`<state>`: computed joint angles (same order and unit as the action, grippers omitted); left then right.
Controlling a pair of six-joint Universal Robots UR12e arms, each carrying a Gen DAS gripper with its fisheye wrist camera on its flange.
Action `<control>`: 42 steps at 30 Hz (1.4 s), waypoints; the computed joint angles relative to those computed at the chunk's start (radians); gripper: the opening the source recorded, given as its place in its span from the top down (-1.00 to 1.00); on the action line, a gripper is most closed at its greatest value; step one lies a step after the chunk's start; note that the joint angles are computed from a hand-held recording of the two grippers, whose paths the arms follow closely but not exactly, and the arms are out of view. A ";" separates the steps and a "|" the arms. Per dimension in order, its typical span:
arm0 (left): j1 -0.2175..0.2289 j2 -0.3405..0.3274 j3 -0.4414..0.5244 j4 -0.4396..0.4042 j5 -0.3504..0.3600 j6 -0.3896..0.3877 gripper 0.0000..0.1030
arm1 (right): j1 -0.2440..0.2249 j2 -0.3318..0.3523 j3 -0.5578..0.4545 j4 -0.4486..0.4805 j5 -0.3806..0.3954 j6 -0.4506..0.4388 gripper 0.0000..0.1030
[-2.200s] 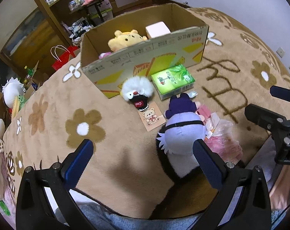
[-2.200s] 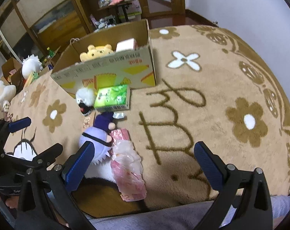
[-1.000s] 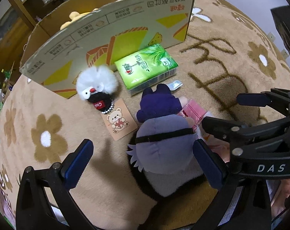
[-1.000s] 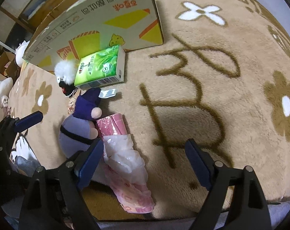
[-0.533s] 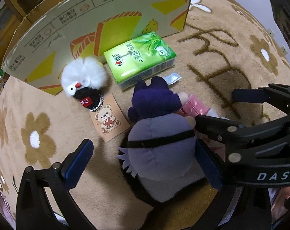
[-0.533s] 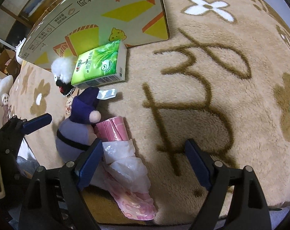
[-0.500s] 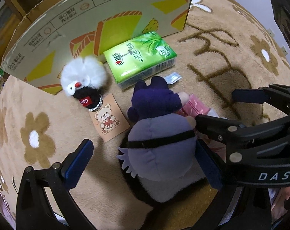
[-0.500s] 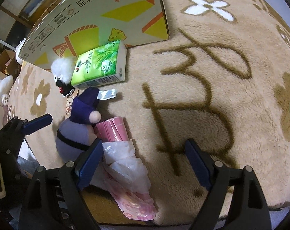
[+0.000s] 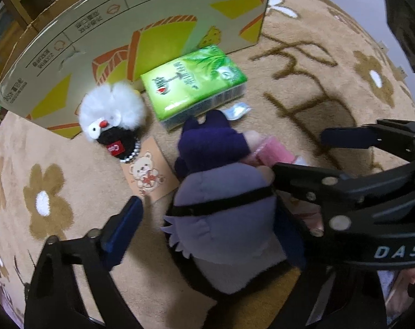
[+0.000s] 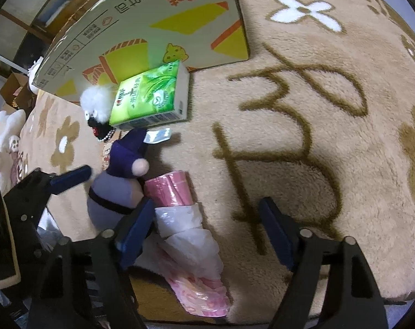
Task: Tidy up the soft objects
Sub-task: 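Lower the left gripper to the purple penguin plush while the right gripper approaches the pink wrapped roll, then grasp the purple penguin plush with the left gripper while the right gripper grasps the pink wrapped roll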
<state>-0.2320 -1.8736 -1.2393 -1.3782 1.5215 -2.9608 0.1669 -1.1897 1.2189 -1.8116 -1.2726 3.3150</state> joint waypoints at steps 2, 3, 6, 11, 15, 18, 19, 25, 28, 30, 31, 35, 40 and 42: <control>0.001 0.001 0.004 -0.011 -0.020 0.009 -0.49 | -0.001 0.000 0.001 -0.003 0.010 -0.003 -0.52; 0.001 0.001 0.007 -0.019 -0.031 0.010 -0.37 | -0.001 0.000 0.001 -0.002 0.019 -0.005 -0.49; 0.001 0.003 0.006 -0.024 -0.047 0.002 -0.24 | -0.001 0.002 0.000 0.001 0.044 -0.010 -0.36; 0.000 0.013 0.000 -0.029 -0.023 -0.028 -0.23 | -0.005 0.006 0.000 0.011 0.108 -0.028 -0.01; 0.001 0.019 -0.002 -0.032 0.001 -0.056 -0.23 | -0.006 0.012 -0.003 0.018 0.119 -0.025 -0.01; 0.003 0.025 -0.005 -0.030 0.017 -0.082 -0.23 | -0.014 0.014 0.000 0.018 0.144 -0.007 -0.01; 0.004 0.027 -0.007 -0.027 0.020 -0.088 -0.23 | -0.015 0.014 0.001 0.019 0.151 -0.004 -0.01; 0.007 0.047 -0.025 0.001 0.063 -0.109 -0.23 | -0.007 0.014 -0.005 0.028 0.129 -0.033 -0.05; 0.013 0.066 -0.042 0.009 0.080 -0.101 -0.23 | 0.009 0.020 -0.018 0.032 0.091 -0.053 -0.05; 0.012 0.074 -0.048 0.017 0.087 -0.100 -0.23 | 0.018 0.021 -0.022 0.033 0.065 -0.071 -0.05; 0.012 0.079 -0.055 0.021 0.089 -0.100 -0.23 | 0.023 0.022 -0.024 0.032 0.054 -0.076 -0.02; 0.007 0.087 -0.055 0.018 0.111 -0.112 -0.23 | 0.026 0.024 -0.025 0.034 0.091 -0.086 0.32; 0.021 0.097 -0.064 0.047 0.110 -0.137 -0.23 | 0.048 0.003 -0.002 -0.054 0.022 -0.112 0.60; 0.024 0.103 -0.071 0.080 0.111 -0.148 -0.23 | 0.052 -0.005 0.009 -0.098 -0.005 -0.108 0.64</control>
